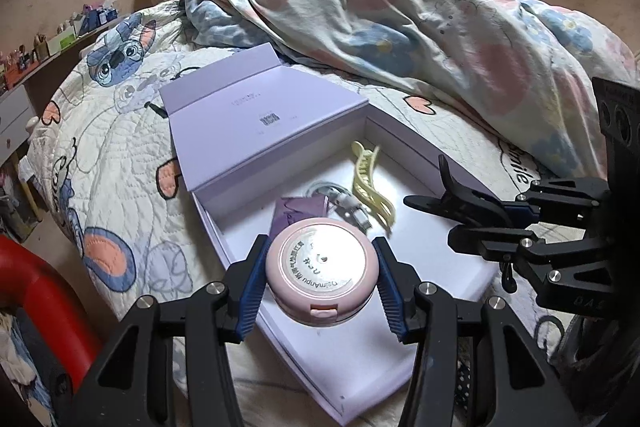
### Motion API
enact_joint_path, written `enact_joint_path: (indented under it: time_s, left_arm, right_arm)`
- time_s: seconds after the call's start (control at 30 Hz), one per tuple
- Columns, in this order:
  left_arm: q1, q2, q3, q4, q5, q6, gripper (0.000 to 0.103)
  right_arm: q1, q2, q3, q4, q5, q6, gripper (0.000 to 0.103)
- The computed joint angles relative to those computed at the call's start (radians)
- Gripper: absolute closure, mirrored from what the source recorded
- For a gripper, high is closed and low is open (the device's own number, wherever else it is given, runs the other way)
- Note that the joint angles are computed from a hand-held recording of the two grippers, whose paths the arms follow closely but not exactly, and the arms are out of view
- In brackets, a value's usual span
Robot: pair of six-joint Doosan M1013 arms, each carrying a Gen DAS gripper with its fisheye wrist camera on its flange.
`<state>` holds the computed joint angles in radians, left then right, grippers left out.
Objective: Organize rigid objects
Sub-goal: 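Carry the pink compact and black claw clip over the lavender box with both tools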
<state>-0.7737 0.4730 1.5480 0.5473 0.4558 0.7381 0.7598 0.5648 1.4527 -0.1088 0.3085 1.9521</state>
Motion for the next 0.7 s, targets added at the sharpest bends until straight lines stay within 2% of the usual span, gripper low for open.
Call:
enact_joint_path:
  time_s: [0.27, 0.57, 0.7]
  left_arm:
    - [0.016, 0.023, -0.046, 0.041, 0.015, -0.02, 0.053]
    - [0.034, 0.045, -0.097, 0.071, 0.033, -0.022, 0.053]
    - [0.04, 0.056, -0.12, 0.083, 0.049, -0.017, 0.053]
  right_arm:
    - [-0.03, 0.023, -0.051, 0.155, 0.013, -0.22, 0.081]
    - [-0.047, 0.051, -0.118, 0.115, 0.066, -0.223, 0.081]
    - [-0.05, 0.061, -0.137, 0.152, 0.065, -0.269, 0.081]
